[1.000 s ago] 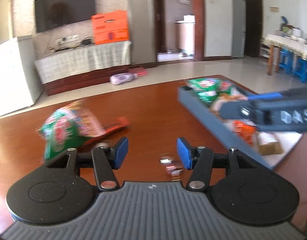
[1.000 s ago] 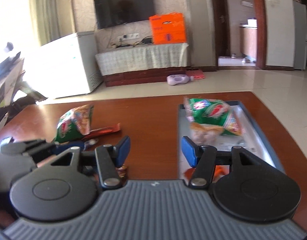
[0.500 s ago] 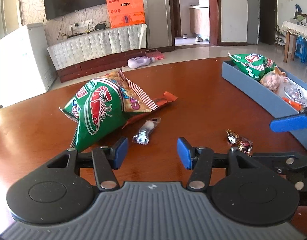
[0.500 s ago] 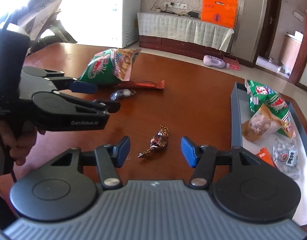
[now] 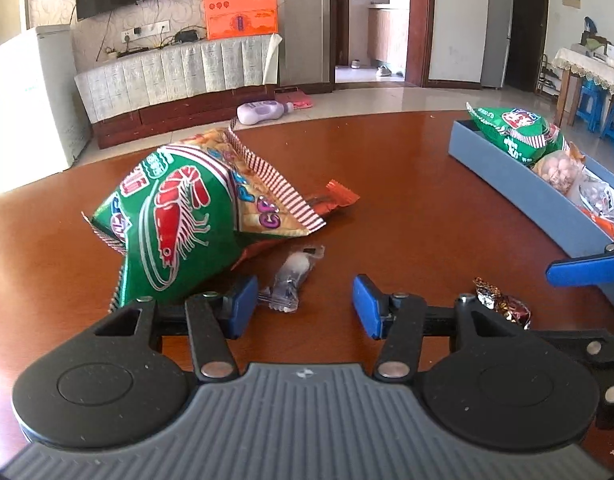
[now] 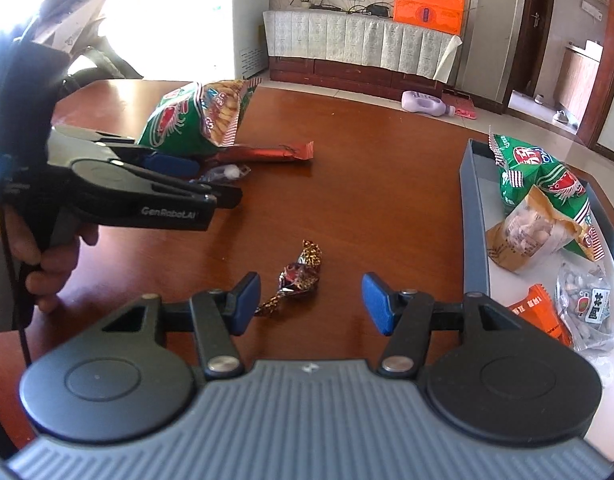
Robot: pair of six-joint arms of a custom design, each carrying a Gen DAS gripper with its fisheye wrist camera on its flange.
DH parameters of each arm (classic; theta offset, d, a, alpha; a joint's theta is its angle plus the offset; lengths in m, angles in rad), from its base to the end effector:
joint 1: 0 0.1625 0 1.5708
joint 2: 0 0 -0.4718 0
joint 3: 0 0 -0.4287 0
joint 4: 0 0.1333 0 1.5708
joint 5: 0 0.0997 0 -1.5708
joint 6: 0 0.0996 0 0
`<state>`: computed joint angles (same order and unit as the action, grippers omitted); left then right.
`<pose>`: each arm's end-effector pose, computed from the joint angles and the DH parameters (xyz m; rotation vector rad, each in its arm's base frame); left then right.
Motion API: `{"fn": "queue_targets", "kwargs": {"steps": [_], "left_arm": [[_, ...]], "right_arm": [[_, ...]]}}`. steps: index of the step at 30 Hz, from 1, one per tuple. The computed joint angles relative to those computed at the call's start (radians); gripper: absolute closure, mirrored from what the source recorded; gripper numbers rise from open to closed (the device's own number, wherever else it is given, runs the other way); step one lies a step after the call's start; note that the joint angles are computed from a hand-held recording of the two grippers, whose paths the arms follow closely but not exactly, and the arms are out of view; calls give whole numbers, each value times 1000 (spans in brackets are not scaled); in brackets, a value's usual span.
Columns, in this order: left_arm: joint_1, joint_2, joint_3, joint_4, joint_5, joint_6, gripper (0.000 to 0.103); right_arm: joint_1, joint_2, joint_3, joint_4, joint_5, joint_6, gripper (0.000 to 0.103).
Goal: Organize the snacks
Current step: 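Grasp the small clear-wrapped candy with the left tool while the right tool grasps the gold-wrapped chocolate, then carry the clear candy and the gold chocolate with both tools over the box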
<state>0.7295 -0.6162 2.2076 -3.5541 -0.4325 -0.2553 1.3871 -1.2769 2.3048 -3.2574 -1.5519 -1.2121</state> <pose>-0.2119 -0.4896 0.0061 0.3553 2.1116 -1.0682 0.0420 -0.5143 0.2293 1.3077 -2.2976 0.7084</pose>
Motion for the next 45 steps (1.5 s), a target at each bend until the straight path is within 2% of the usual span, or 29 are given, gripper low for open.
{"fn": "queue_targets", "kwargs": {"steps": [5,10,12,19,22,24,25,26,31,45], "left_arm": [[19,6,-10,-62,-32,32,52],[20,19,-14,-90,-45,57,64],[17,20,-11,-92,-44,65,75],[10,38,-25,-94,-53,84,76],[7,41,-29,-81,-51,72,76],[5,42,-30,-77,-52,68,76],[4,42,-28,-76,-51,66,76],[3,42,-28,-73,-50,62,76],[-4,41,-19,-59,-42,33,76],[-53,52,-23,-35,-8,3,76]], "right_arm": [[4,15,2,-14,-8,-19,44],[10,31,0,-28,-14,-18,44],[10,36,-3,-32,-16,-18,44],[8,45,-6,-42,-14,-2,45],[8,36,-12,-11,-18,23,47],[6,21,-18,36,-13,39,61],[8,17,-17,42,-17,36,72],[8,11,-15,49,-21,29,77],[9,-8,-10,64,-34,31,77],[9,-83,8,98,25,27,77]]}}
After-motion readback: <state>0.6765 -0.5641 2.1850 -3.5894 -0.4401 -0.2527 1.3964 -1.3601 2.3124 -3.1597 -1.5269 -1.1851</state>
